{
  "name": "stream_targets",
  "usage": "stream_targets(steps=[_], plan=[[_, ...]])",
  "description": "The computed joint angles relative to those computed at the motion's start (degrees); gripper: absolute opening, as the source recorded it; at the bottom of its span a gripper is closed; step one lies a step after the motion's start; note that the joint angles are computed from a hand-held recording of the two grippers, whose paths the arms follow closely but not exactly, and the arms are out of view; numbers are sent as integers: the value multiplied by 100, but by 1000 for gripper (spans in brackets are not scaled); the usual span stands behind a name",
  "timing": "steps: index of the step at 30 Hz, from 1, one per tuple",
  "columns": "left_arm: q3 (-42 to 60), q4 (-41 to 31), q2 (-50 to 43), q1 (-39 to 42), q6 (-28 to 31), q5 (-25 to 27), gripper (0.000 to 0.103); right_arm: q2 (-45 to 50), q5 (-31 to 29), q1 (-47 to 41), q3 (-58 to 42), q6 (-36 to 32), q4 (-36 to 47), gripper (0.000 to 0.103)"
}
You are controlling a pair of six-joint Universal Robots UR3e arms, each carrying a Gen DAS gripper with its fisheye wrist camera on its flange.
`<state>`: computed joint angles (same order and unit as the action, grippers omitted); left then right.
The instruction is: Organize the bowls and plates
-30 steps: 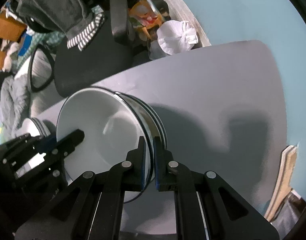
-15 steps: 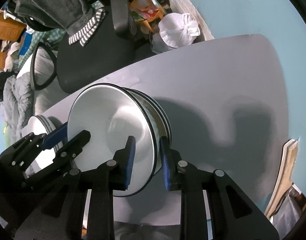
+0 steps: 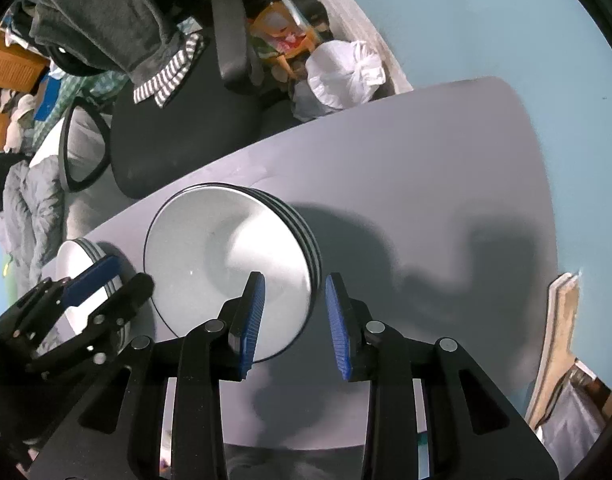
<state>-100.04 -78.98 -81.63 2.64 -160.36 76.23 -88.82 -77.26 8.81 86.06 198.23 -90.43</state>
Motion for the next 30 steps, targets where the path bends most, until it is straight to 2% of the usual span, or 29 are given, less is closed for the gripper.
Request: stream_targets(steps=[3,4,5,8,20,23,25,28,30], plan=[[-37,-86,239,134,68,-37,48,-120,-192,85,-95,41,47,34],[-64,-108,343,192,107,-59,53,-154,-252,112,-116,53,44,41],[-84,-140,456,246,148,-76,54,-197,-344,167,-164,85,52,48],[-59,-331,689,391,258,-126,54,-304,-593,330,-321,150,83,56],[400,-1919,1809,1558,1186,-654,57,-367,-1192,1003,-1292,447,402,58],[607,-2430,2066,1996,1567,-839,57,-375,-1335,1193,-1491,597,443,66],[736,-2747,2208,2274,1805,-951,57,-357,-1433,1329,-1633,693,474,66],[938,-3210,2385,2725,2185,-1111,67,-334,-1582,1537,-1860,843,591,66],[1104,-3645,2573,3207,2622,-1290,68,-305,-1670,1669,-2025,948,670,66]])
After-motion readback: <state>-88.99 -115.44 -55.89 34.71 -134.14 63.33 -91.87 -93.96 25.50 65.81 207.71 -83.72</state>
